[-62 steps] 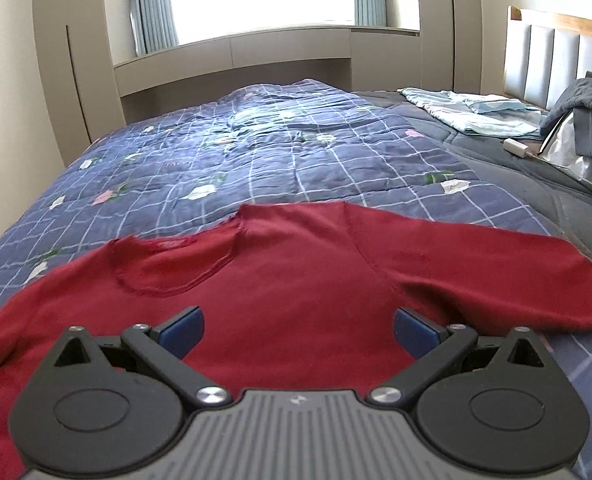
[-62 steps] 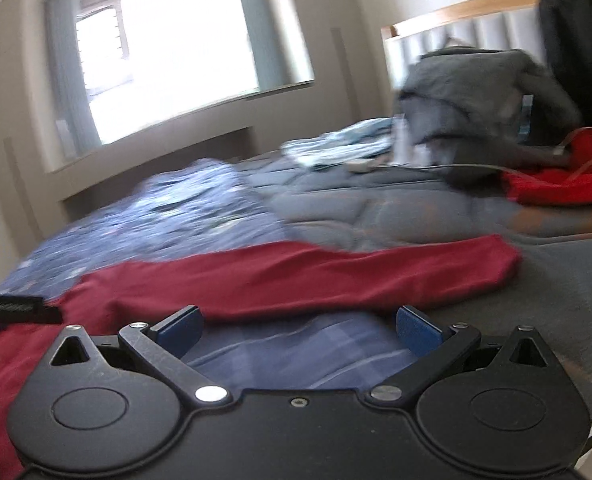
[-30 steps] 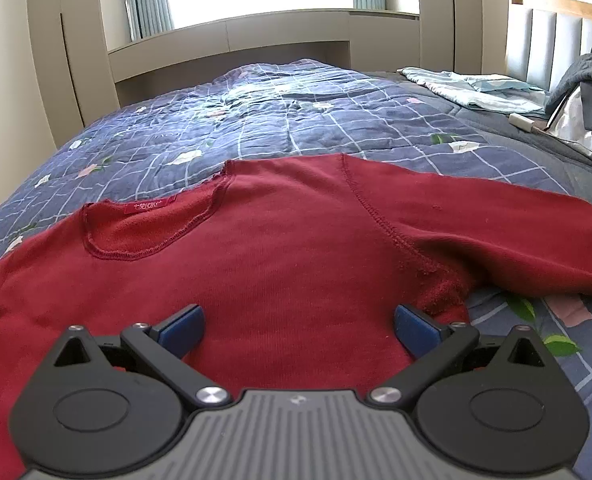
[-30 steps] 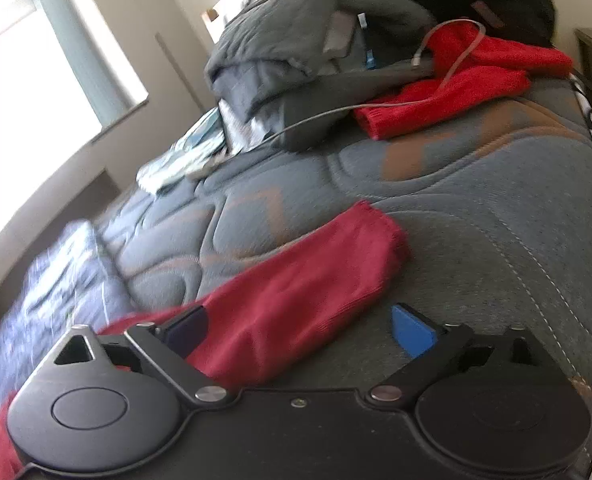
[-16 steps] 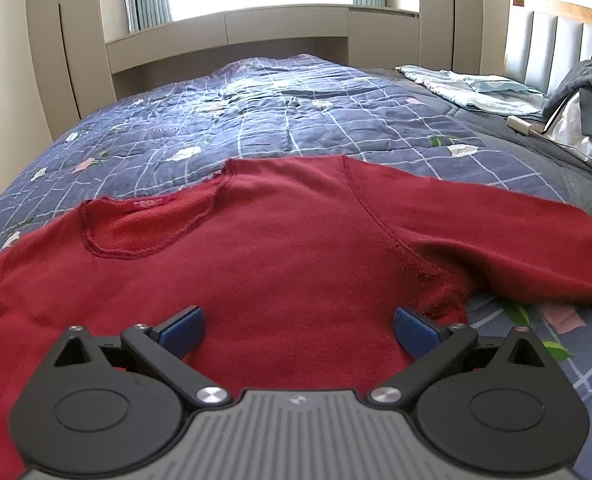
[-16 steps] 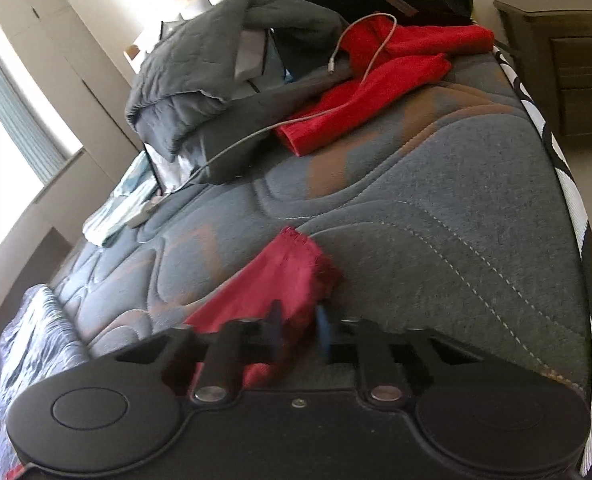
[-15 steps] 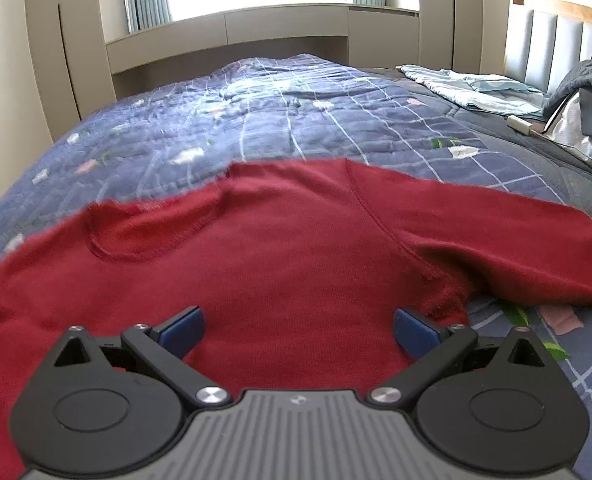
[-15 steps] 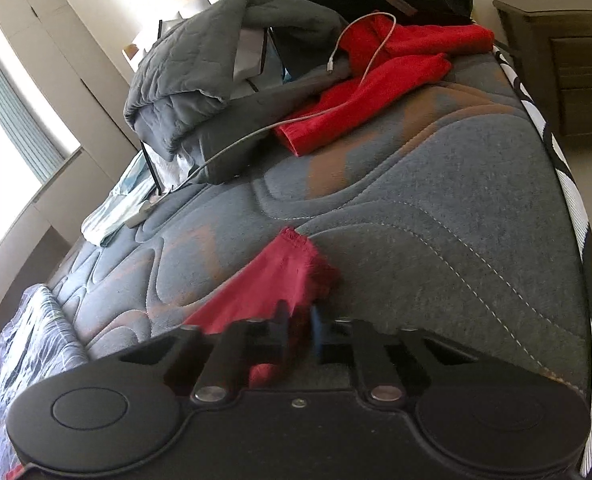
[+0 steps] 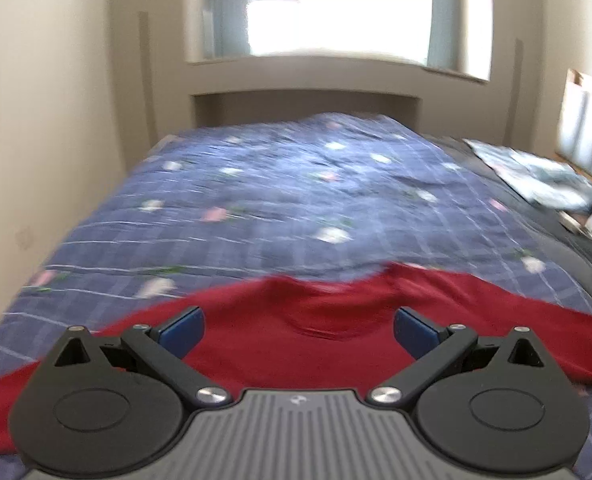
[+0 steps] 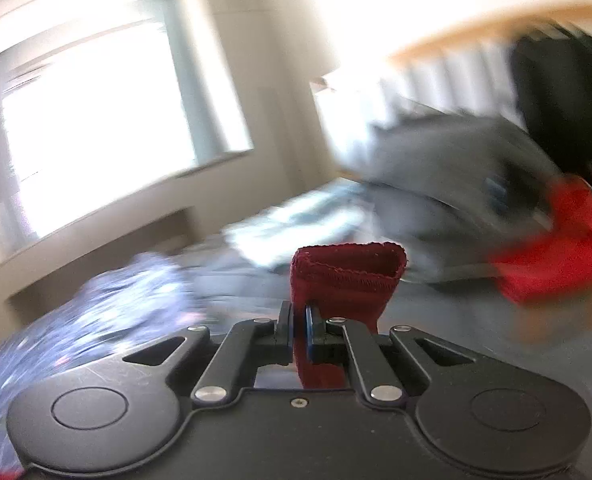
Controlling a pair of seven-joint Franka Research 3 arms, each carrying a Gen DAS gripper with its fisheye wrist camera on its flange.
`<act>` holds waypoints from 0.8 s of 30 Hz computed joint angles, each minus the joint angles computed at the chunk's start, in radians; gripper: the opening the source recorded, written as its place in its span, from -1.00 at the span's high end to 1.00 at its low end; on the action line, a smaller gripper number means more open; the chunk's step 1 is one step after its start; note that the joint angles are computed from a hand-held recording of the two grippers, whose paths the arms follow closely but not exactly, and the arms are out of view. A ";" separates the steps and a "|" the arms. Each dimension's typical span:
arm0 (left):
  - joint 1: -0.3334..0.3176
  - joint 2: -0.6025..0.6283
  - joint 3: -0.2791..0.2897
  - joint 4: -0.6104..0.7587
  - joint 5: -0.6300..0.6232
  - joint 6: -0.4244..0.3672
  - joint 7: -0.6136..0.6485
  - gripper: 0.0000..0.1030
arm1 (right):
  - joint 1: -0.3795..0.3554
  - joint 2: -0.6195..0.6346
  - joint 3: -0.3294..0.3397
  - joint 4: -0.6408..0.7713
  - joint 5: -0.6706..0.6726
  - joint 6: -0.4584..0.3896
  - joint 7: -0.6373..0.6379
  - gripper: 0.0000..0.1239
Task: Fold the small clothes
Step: 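Carry the held cuff across the sweater body and open the right tool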
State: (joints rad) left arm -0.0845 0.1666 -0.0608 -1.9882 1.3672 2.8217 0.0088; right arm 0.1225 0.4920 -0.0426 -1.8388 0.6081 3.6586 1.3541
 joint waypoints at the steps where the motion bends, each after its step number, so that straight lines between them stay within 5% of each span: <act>1: 0.008 -0.026 0.011 -0.025 0.017 -0.002 -0.023 -0.99 | 0.009 0.007 0.013 0.024 -0.043 -0.011 -0.014 0.91; 16: 0.246 -0.237 0.039 -0.296 0.164 0.067 -0.219 -0.99 | 0.131 0.156 0.266 0.182 -0.584 -0.178 -0.182 0.92; 24: 0.294 -0.198 0.052 -0.322 0.142 0.094 -0.189 -0.99 | 0.366 0.216 0.128 0.164 -0.515 -0.270 -0.354 0.92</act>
State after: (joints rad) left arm 0.2090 -0.0315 -0.0088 -2.3100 1.5088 2.9158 -0.1801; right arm 0.4888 0.7082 0.0857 -1.6753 0.0933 3.3886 0.9998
